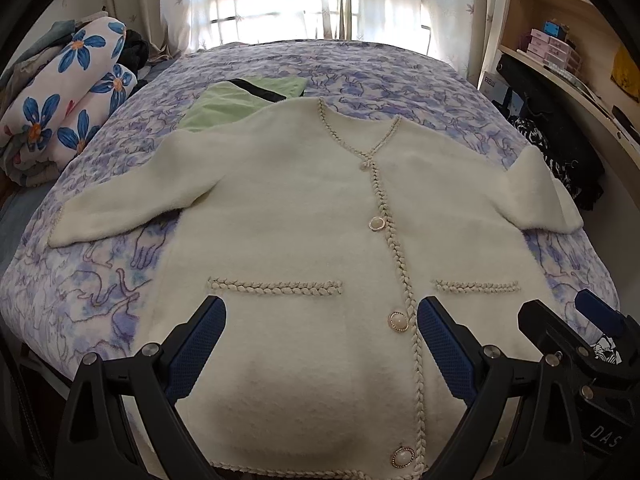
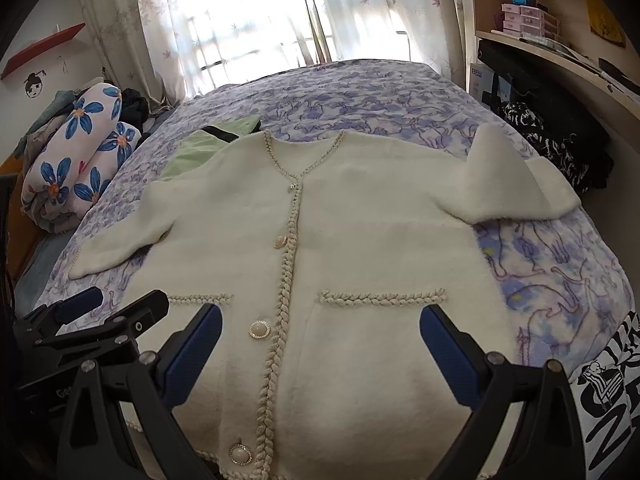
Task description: Fold large clothes
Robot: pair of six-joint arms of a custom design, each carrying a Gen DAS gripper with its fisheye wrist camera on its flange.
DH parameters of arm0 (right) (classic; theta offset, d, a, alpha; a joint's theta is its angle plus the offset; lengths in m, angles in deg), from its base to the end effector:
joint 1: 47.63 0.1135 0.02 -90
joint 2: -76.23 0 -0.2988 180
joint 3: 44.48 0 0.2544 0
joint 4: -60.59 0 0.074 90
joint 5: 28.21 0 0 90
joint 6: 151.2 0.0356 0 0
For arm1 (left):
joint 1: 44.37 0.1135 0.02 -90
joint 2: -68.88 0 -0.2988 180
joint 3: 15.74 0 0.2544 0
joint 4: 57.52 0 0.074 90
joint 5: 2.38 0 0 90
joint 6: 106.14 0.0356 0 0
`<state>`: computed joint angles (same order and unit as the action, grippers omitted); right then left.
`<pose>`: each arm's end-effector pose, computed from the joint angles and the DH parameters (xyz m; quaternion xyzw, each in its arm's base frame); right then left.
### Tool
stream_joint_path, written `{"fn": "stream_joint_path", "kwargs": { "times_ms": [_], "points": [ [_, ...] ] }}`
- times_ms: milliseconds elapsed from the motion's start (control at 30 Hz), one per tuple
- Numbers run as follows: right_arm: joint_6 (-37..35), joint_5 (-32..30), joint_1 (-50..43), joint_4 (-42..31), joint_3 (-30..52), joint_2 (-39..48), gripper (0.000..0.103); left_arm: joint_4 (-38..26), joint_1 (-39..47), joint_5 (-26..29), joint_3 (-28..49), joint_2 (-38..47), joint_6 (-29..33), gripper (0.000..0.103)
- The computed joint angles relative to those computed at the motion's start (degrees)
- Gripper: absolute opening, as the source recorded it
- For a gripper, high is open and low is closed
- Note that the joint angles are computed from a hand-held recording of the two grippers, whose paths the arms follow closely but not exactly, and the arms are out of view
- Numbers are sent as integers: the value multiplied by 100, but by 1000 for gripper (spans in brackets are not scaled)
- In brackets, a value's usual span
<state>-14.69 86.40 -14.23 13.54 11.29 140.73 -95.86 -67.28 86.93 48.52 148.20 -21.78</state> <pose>0.1773 0.0992 0.2566 0.1689 0.9205 0.0285 0.3511 0.2541 -0.1069 0.2530 0.1407 0.9389 -0.0719 0.3057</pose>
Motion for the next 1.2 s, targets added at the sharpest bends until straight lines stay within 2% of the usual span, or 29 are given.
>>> {"fn": "stream_joint_path", "kwargs": {
  "times_ms": [1200],
  "points": [
    [77, 30, 11, -45, -46, -3, 100, -75, -15, -16, -106, -150, -103, 96]
  ]
}}
